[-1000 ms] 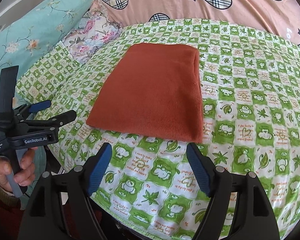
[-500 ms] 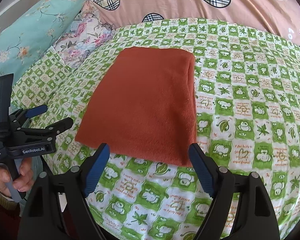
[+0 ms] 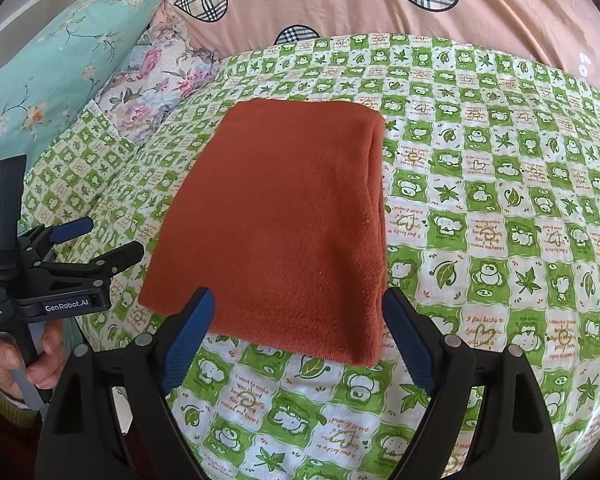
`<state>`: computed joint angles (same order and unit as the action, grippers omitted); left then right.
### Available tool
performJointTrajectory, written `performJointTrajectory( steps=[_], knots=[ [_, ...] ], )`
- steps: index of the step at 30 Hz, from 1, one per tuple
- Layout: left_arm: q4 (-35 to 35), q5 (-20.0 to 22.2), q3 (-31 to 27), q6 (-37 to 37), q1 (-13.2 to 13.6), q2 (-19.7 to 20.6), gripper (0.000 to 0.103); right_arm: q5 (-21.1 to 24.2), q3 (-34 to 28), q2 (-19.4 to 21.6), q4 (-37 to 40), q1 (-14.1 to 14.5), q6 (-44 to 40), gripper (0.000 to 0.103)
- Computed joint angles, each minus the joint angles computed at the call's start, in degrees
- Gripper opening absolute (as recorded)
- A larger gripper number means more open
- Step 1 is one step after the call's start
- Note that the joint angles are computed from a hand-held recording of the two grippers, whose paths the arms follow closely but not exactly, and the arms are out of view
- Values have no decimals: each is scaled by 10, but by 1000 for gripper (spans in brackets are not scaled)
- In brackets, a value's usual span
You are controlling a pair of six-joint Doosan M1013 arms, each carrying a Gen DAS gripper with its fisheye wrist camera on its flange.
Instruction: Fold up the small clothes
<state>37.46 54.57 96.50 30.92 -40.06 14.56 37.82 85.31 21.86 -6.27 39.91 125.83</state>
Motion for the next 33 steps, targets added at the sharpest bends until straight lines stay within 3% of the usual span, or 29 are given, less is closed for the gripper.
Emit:
performJointTrajectory(
  steps=[7, 13, 14, 16, 18, 20, 21, 22, 24, 27, 28, 30, 33],
  knots=[
    [-5, -15, -3, 6, 8, 4, 102, -28, -8, 12, 8, -23, 16, 86],
    [-59, -50, -12, 33, 40, 16, 102, -48, -37, 45, 24, -55, 47, 84],
    [-70, -58, -13, 38, 45, 17, 102, -51, -43, 51, 33, -60, 44, 81],
    [-93, -75, -16, 50, 58, 21, 102, -47, -62, 68, 57, -71, 33, 64],
    [-104, -86, -20, 55, 66, 26, 102, -39, -87, 90, 86, -82, 25, 62],
    [-113, -95, -26, 58, 76, 33, 102, -33, -104, 107, 115, -89, 9, 52],
    [-118, -102, -28, 60, 81, 35, 102, -25, -115, 117, 152, -93, -22, 32],
    [-123, -110, -30, 62, 86, 39, 102, -17, -124, 124, 171, -94, -39, 19],
    [-131, -107, -40, 71, 94, 51, 99, -15, -130, 123, 138, -89, -31, 12],
    [-162, -108, -49, 93, 104, 62, 92, -108, -85, 84, 123, -84, -37, 11],
    [-173, -115, -49, 99, 107, 62, 91, -115, -78, 77, 87, -80, -7, 11],
    [-160, -123, -49, 93, 105, 59, 90, -111, -75, 76, 44, -77, 26, 11],
    [-139, -121, -53, 91, 97, 65, 91, -52, -99, 104, 41, -79, 36, 11]
  ],
)
